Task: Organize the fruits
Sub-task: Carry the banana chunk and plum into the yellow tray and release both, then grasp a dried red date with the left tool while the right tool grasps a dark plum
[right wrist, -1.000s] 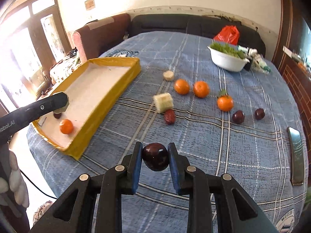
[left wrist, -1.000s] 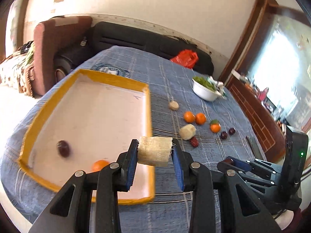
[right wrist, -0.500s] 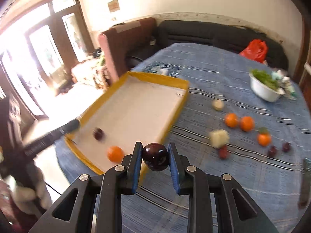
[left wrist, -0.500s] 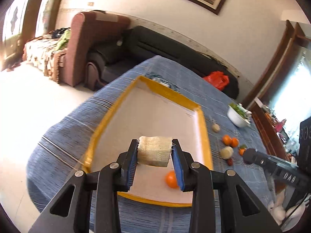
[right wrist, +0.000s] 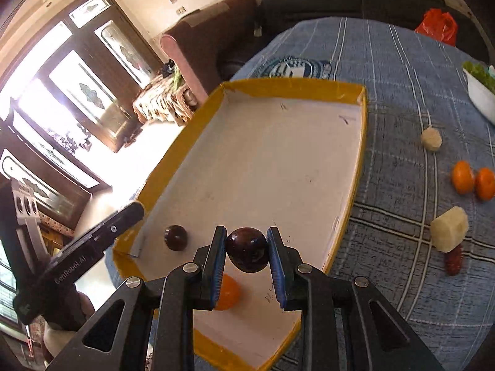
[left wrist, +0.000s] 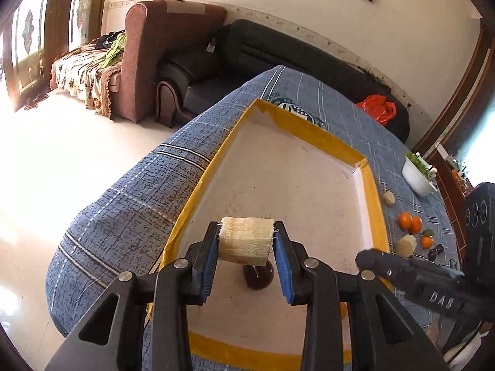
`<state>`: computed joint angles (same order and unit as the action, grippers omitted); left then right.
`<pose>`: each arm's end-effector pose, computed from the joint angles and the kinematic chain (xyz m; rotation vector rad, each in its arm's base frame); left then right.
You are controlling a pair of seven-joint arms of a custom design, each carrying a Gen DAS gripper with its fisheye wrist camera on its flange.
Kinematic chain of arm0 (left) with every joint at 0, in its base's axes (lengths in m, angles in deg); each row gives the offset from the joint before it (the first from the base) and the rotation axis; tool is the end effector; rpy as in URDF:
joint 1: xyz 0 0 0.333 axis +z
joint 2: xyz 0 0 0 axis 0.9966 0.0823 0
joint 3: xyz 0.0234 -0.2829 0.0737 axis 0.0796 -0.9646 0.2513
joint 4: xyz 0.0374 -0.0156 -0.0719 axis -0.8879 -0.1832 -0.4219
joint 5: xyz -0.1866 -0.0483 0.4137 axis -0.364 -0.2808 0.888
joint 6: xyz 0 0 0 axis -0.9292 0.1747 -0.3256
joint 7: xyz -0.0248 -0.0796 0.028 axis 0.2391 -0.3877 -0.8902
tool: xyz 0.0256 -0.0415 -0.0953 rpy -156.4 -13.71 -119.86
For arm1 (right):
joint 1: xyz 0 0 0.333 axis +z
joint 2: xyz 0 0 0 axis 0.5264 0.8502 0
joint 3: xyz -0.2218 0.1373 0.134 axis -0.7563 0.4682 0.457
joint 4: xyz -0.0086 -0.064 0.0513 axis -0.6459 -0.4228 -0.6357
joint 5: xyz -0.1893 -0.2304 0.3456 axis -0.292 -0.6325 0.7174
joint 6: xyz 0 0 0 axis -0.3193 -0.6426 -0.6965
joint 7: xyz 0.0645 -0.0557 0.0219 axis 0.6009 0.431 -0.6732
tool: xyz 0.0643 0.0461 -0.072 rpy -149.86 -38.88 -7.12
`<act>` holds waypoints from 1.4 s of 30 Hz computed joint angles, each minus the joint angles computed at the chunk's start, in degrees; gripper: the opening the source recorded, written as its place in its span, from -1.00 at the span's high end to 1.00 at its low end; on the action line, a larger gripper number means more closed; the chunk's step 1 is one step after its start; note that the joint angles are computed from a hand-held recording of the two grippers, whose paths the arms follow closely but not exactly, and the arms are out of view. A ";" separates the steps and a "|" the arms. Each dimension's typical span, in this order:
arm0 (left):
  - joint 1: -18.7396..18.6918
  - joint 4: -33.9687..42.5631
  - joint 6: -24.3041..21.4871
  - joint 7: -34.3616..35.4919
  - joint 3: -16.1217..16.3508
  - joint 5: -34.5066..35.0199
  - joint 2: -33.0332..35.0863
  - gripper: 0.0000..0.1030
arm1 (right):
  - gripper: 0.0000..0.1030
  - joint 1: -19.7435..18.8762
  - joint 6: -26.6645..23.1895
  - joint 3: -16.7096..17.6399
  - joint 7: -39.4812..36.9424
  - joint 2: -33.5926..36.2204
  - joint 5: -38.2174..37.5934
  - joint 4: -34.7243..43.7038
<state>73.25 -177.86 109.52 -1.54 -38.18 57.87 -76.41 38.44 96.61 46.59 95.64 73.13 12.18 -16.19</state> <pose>0.5883 -0.2805 0.4736 -2.2306 1.3355 -0.8578 0.6960 0.1236 0.5263 -2.1456 1.2904 0.1059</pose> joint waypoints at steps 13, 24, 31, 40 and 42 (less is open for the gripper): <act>1.47 -5.43 5.90 -7.27 0.13 1.33 -4.86 -0.18 | 0.35 0.64 0.09 0.24 -1.80 0.22 -0.69 -1.11; -1.04 -1.93 4.23 -9.20 -2.91 3.07 -4.67 -0.48 | -0.04 -4.17 -0.29 -2.83 -6.06 -5.23 6.90 -4.87; -4.64 6.61 3.40 -5.36 -3.77 5.13 1.51 -0.48 | -0.13 -10.03 1.55 -6.63 -4.31 -4.23 6.47 -1.21; -10.00 23.25 -0.06 10.97 -3.99 -2.88 17.22 -0.47 | -0.25 -17.70 3.88 -8.95 1.07 2.08 3.57 5.46; -11.03 26.12 -0.99 14.30 -3.81 -4.23 19.62 -0.32 | -0.23 -18.50 3.85 -8.51 1.48 3.44 3.42 6.11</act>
<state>62.22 -151.74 108.53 12.77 -41.99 53.64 -56.79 19.93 100.46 38.08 97.12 76.57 15.60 -10.08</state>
